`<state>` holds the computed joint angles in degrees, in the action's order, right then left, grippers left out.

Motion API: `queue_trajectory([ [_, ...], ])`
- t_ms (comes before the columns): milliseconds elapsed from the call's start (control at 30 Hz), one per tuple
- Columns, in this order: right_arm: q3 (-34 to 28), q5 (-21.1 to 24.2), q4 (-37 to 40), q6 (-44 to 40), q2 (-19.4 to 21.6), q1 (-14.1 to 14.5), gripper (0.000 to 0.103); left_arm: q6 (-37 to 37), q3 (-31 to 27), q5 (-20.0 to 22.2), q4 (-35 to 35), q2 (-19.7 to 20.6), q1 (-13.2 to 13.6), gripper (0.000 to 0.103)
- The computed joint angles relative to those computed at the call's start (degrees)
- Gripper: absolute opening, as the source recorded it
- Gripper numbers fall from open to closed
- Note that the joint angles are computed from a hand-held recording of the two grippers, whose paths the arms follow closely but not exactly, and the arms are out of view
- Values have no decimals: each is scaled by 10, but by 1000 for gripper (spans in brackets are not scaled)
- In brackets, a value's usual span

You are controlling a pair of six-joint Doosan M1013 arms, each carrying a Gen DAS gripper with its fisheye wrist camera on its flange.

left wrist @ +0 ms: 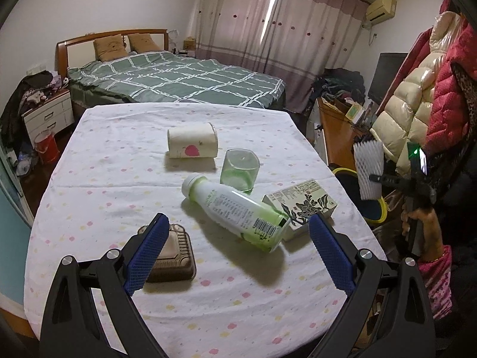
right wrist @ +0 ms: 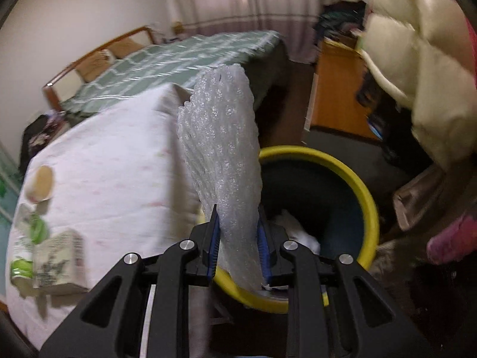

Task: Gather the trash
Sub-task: 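Carry the foam net sleeve with the right gripper into the bin and open, then grasp the brown square container with the left gripper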

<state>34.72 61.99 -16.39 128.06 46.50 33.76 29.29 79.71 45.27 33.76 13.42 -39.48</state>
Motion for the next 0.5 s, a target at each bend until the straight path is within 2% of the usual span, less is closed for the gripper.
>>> queue_trajectory([
  [133,18,7,-3,24,-1,-10,26,11,-8,4,-3,5,-1,93],
  [267,35,-1,-9,41,-7,-15,48,17,-14,10,-7,7,-2,93],
  [333,43,-8,-14,47,-11,-16,54,19,-16,12,-8,8,-2,93],
  [500,50,-21,-17,51,-18,-16,57,21,-15,10,-10,9,-1,93],
])
